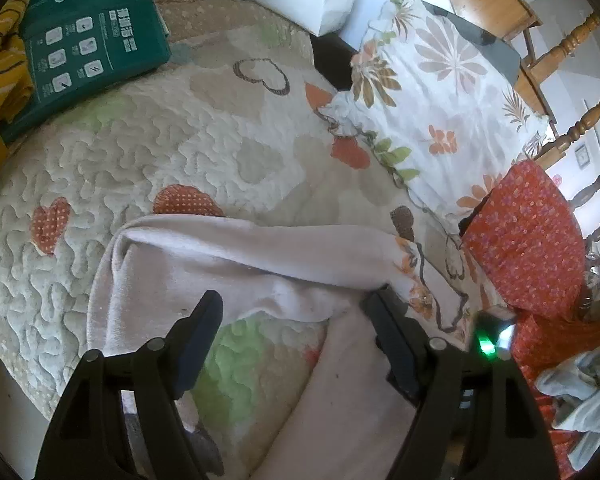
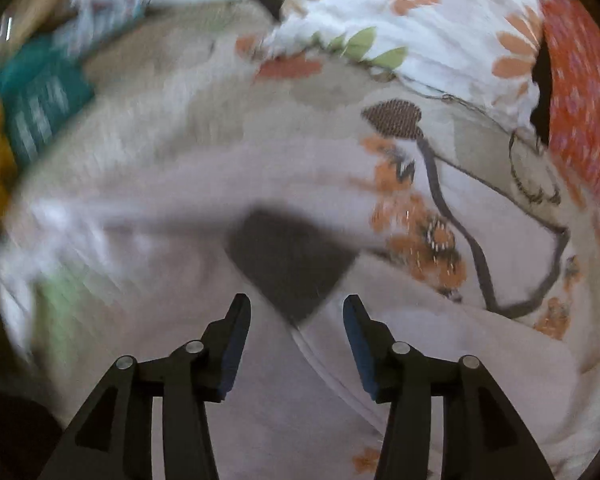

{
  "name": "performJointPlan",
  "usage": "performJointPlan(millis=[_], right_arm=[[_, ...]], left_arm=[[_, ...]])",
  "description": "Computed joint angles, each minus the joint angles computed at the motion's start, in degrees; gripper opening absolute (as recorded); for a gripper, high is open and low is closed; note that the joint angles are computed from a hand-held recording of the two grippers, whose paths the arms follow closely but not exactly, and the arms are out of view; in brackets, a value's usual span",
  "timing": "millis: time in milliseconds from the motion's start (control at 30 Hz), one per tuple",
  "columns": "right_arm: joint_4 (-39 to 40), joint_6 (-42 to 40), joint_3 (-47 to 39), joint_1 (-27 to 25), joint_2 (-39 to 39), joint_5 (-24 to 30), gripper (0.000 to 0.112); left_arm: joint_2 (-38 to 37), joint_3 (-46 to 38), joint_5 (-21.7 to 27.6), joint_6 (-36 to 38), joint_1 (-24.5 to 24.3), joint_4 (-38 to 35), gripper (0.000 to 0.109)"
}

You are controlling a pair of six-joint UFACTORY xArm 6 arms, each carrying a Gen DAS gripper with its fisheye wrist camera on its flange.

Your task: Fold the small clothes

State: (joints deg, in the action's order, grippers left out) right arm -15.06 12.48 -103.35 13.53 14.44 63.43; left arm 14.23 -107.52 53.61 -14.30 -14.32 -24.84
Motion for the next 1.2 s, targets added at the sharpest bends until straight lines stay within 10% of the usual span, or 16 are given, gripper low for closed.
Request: performJointPlan(millis=[100, 567, 833, 1033, 1067, 1133, 1200], right_arm=[[1.5, 4.4, 1.2, -0.6, -0.8, -2.5, 0.009], [13.6, -2.0, 0.4, 3.6, -1.7, -4.5, 0.007], [25.4, -11.3, 3.6, 9.7, -4.0, -7.2, 0.056], [24.3, -8.0, 6.5, 14.9, -1.6, -9.7, 0.058], [22.4, -7.5, 6.4, 15.6, -1.4, -10.4, 0.056], [26.0, -8.4, 3.3, 15.0, 0.1, -6.9, 0.006], [29.4, -7.6, 3.7, 13.3, -1.4, -8.4, 0.005]], left_arm=[[-0.6, 0.9, -0.6, -0.8, 0.3, 1.3, 0.076], [-4.8, 6.2, -4.7, -11.8, 6.2, 10.7, 0.076], [-9.4, 12.5, -7.9, -20.2, 10.7, 18.6, 0.076], [-9.0, 12.5, -6.5, -18.6, 11.4, 15.5, 0.076], [-8.9, 12.4, -6.5, -18.9, 11.3, 15.9, 0.076], [-9.1, 12.6, -6.9, -19.9, 11.0, 16.9, 0.076], [-8.8, 12.4, -7.1, -20.9, 10.7, 17.7, 0.076]])
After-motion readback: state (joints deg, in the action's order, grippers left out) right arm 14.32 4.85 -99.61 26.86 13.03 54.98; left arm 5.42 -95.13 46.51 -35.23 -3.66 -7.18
